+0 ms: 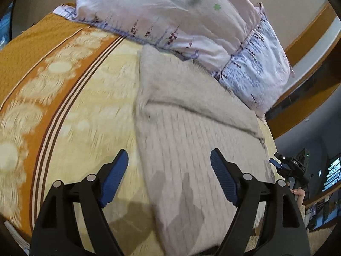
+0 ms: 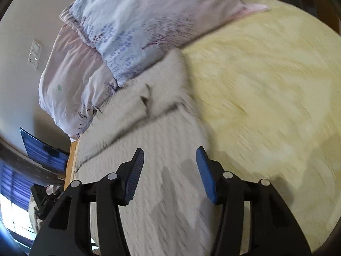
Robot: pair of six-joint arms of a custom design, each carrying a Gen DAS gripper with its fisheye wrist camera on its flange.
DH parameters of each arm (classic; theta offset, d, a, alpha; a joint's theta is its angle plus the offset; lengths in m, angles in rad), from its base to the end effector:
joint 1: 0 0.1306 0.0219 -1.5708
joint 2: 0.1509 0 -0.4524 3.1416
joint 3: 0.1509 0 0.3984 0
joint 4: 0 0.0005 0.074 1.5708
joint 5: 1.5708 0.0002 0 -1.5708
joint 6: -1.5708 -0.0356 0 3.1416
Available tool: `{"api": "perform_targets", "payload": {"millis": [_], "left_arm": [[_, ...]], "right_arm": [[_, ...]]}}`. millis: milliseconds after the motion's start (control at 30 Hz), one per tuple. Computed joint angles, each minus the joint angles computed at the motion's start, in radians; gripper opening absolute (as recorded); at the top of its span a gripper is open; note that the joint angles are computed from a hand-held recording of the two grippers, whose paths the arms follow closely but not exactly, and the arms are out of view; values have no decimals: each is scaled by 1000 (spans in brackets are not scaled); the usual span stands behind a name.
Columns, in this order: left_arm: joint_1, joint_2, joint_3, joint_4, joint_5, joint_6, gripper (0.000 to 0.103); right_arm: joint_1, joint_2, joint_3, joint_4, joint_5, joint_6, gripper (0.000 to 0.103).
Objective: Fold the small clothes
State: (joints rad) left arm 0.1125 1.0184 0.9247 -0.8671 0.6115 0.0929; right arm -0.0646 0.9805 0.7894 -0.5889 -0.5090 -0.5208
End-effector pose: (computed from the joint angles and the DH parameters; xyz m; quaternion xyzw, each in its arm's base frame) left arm 0.3011 0.0129 0.4251 -0.0033 0.9141 -0.2843 0.2892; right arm 0.2956 -0.0022 0.3903 0.1649 0.8831 0.3106 0.3106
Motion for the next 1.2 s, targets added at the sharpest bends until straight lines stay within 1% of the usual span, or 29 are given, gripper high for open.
{"api": "perform_targets", "payload": {"millis": [67,100,133,233,300,333,367,400,433,467,500,533,567,633,667,733,867,900,933,967,1000,1033,1100,1133,1200], "left_arm": [[13,-27,-23,-22,12,-21,78],[16,-33,-30,-29,19,-25,78],[17,-40,-37,-37,27,-27,78],[24,-67,-64,-57,51,-30,76],[21,-94,-84,-58,63,-29,74],[22,-102,-90,-65,79,-32,71],[27,-114,-100,-72,109,-32,70],[31,-119,-107,-79,138,-34,66],[36,-119,-115,-97,178,-41,58],[41,-125,-130,-110,222,-44,56],[43,-134,-142,-113,240,-46,52],[44,-149,-156,-116,258,-52,50],[49,-161,-166,-118,278,-57,48],[56,-168,-183,-145,328,-72,41],[59,-165,-193,-170,365,-90,38],[53,-166,-202,-192,385,-109,33],[16,-167,-209,-220,389,-128,32],[6,-165,-206,-222,385,-129,30],[-4,-165,-204,-228,377,-134,25],[-18,-165,-201,-231,367,-135,21],[-26,-165,-197,-233,361,-135,12],[-33,-166,-194,-234,358,-137,9],[-50,-176,-184,-211,340,-120,7],[-59,-183,-178,-195,329,-108,6],[-60,-192,-163,-179,314,-97,6]], "right_arm": [[-23,-35,-26,-32,-12,9,53],[-21,-46,-31,-46,3,-8,53],[-25,-60,-41,-53,-6,-6,53],[-42,-88,-69,-68,-59,2,52],[-57,-115,-95,-58,-119,-3,49],[-56,-119,-103,-55,-151,-8,45],[-54,-126,-118,-50,-200,-12,42],[-50,-131,-128,-45,-232,-12,38],[-46,-138,-137,-42,-253,-12,33],[-37,-151,-150,-36,-283,-14,31],[-33,-163,-162,-24,-306,-23,30],[-29,-178,-178,-5,-339,-39,27],[-27,-188,-189,4,-363,-47,23],[-19,-203,-204,11,-390,-59,21],[-15,-211,-211,5,-401,-58,21],[0,-230,-219,-8,-399,-57,20],[20,-263,-226,-37,-401,-44,15],[31,-268,-224,-45,-392,-39,14],[38,-271,-223,-52,-385,-31,10],[40,-274,-222,-58,-378,-20,9],[50,-281,-218,-52,-359,-21,9],[52,-284,-216,-45,-352,-21,8],[64,-300,-208,6,-325,-47,8],[68,-307,-203,28,-310,-50,7],[86,-319,-177,60,-253,-37,7]]}}
